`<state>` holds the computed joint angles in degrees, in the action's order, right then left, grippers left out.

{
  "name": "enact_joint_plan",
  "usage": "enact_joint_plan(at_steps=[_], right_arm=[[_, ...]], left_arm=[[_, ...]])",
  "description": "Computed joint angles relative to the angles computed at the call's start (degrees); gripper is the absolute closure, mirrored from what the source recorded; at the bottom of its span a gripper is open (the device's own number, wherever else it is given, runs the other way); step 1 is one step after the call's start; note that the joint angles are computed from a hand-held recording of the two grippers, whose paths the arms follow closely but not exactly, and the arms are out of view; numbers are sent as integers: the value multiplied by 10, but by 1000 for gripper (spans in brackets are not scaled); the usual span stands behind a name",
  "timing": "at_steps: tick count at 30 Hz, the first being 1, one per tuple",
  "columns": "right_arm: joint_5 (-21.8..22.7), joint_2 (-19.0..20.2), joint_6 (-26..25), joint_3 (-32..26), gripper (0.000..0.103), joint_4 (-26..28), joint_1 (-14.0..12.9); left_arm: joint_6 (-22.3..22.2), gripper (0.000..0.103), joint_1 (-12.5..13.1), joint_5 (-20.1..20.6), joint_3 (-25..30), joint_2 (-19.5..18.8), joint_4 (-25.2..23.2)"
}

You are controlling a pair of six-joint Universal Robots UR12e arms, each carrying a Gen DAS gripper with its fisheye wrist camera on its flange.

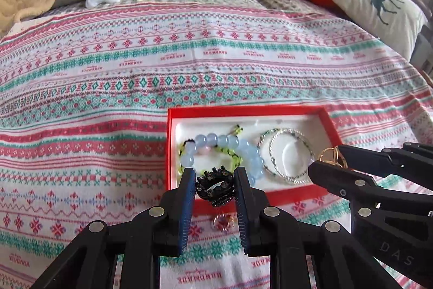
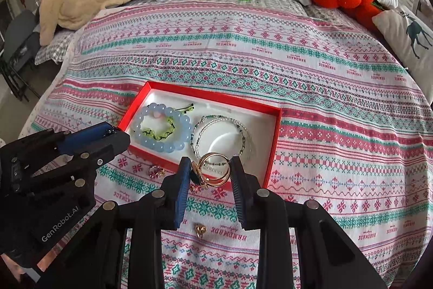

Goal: Organize jewelry
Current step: 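Carry the black ring and gold ring into the red box and open both tools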

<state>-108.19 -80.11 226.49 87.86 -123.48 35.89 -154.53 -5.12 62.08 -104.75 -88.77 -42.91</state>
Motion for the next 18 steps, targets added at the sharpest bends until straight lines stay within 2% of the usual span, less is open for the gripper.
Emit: enact_joint_plan(at_steps=[13,18], right_arm=[[-5,-1,19,21,72,-33,-18],[-3,0,22,25,72,-40,-20]], left_arm=[[-14,80,-11,12,-2,-24,65],[-16,80,-16,31,-6,-30,88]])
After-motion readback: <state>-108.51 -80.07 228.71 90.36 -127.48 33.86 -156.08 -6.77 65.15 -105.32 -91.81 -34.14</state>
